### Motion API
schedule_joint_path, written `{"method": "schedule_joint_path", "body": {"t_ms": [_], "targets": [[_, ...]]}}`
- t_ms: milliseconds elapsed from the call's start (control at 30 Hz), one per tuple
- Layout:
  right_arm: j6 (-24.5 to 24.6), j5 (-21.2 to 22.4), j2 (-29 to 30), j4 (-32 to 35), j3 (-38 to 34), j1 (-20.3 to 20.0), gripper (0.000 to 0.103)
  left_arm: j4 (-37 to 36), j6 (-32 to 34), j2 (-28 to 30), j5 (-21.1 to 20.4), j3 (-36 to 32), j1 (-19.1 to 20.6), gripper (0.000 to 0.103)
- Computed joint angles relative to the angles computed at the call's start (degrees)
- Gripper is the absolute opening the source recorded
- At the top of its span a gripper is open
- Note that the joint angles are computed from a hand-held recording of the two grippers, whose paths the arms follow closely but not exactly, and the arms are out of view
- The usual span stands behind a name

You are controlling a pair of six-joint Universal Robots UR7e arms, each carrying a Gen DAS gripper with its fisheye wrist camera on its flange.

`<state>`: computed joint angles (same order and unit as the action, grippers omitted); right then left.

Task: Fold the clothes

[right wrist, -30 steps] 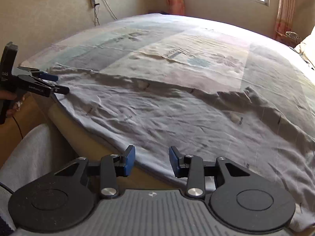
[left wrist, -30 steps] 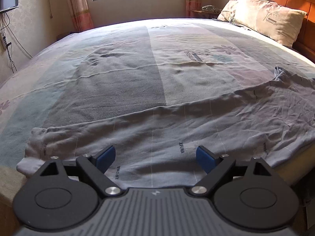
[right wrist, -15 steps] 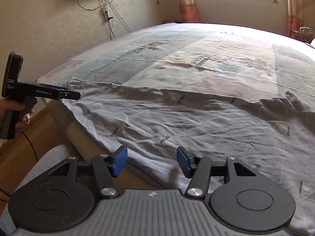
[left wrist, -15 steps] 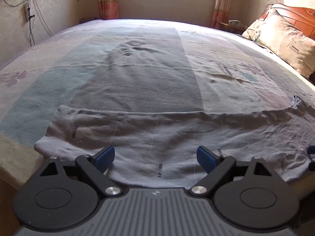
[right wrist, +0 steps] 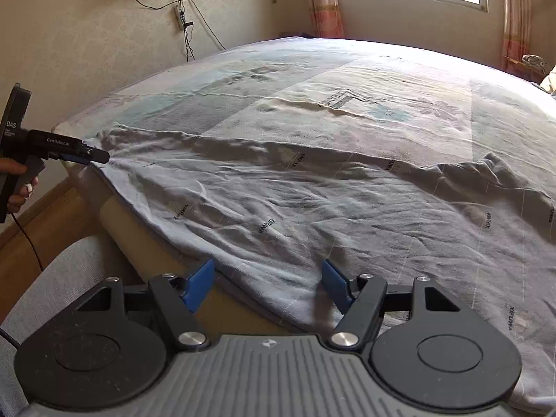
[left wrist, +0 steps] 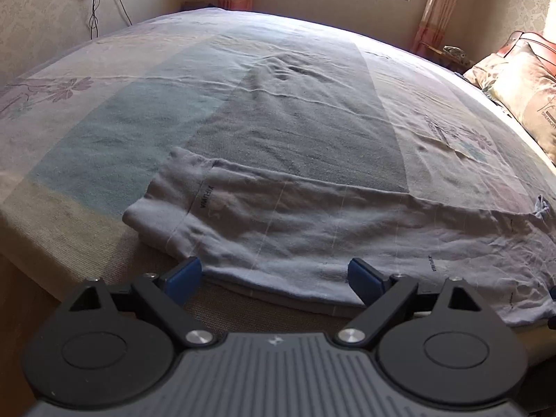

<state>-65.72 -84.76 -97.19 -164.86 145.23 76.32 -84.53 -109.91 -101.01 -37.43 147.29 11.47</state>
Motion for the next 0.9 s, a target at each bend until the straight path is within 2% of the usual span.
{"method": "schedule_joint_path", "body": {"t_ms": [67,133,200,267,300,333,400,467,567,667,767,833,900], "targets": [[0.24,1.09,-0.02,0.76,-0.11,-0.63,0.081,0.42,2.51,0.70,2.72,-0.90,-0.28,0.091],[0.39,0.95,0.17,0.46,0.02,-0.44,0.083,-4.93,8.95,1.57,6.44,-0.90,2.05,0.092],[0.05,0.14,0.48,-0.70,0.36,0.11,0.083,-14.29,16.85,2.69,8.70,-0.02,5.64,0.092],[-0.12,-0.24,0.57,-1.28,0.55,0.35,0.083,-25.69,23.93,4.02,8.80,1.59,10.09,0.092],[0.00,-0.19,0.52,-1.25,0.56,0.30,0.083,-29.07,25.48,4.99,8.82,1.90,12.19,0.092],[0.15,-0.05,0.40,-1.01,0.52,0.18,0.083,-30.05,25.10,5.46,9.52,2.36,13.92,0.091],[0.34,0.34,0.18,-0.37,0.39,-0.13,0.083,-31.03,24.54,4.38,11.98,4.07,14.22,0.091],[0.19,0.56,0.13,-0.13,0.33,-0.29,0.084,-25.89,21.04,3.82,12.70,2.93,14.39,0.090],[1.04,0.95,-0.38,0.04,0.35,-0.39,0.084,-19.34,17.08,4.91,11.23,0.17,13.18,0.090],[2.29,2.59,-1.83,0.89,0.18,-1.07,0.084,-24.78,23.10,7.97,9.90,0.71,10.10,0.091],[3.12,2.34,-3.07,-1.70,-0.05,-1.45,0.084,-30.70,29.47,11.73,8.44,0.87,7.78,0.091],[3.06,0.43,-3.11,-5.44,-0.15,-1.79,0.084,-28.94,29.47,15.49,6.44,-0.61,8.83,0.091],[3.11,-2.11,-3.06,-8.79,-0.33,-2.89,0.085,-27.56,25.51,15.36,5.58,-0.34,9.53,0.094]]}}
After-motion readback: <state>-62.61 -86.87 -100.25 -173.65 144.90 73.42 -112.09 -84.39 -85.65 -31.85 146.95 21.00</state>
